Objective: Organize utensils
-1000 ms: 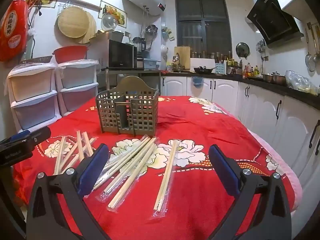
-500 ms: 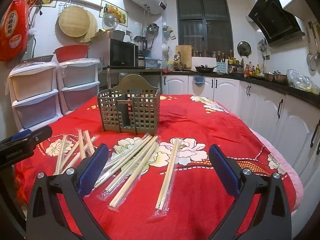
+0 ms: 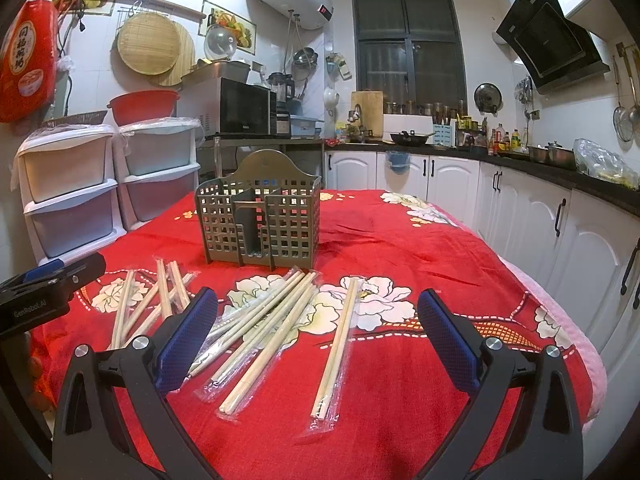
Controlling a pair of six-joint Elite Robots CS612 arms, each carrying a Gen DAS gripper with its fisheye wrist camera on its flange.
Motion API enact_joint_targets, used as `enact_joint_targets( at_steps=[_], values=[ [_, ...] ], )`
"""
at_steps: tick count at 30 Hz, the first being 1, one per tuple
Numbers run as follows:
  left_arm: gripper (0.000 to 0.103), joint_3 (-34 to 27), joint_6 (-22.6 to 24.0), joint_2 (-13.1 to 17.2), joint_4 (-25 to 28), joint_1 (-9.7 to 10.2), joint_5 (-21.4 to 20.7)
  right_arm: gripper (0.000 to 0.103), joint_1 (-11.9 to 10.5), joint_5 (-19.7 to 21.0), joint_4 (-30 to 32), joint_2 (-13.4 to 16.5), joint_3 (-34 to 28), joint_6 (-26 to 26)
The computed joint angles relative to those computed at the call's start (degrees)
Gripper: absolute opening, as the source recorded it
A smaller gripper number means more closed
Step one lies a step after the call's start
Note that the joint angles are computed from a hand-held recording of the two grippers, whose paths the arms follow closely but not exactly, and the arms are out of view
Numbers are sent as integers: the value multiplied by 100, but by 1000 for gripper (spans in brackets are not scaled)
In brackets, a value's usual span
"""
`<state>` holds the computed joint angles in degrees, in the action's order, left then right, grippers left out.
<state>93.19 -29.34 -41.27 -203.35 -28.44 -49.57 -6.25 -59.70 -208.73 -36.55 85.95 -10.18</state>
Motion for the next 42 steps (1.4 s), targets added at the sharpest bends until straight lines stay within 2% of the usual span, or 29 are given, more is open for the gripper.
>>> enact_joint_targets(
  at_steps=[27,34,42],
  values=[
    [93,6,40,-11,23,-26,22,97,2,75,25,-8,44,-50],
    [93,45,-65,-25,72,-40,85,97,17,84,35,-1,56,-119],
    [93,129,-363,-102,299,27,124,97,63,170,461,-30,-7,-434]
  ],
)
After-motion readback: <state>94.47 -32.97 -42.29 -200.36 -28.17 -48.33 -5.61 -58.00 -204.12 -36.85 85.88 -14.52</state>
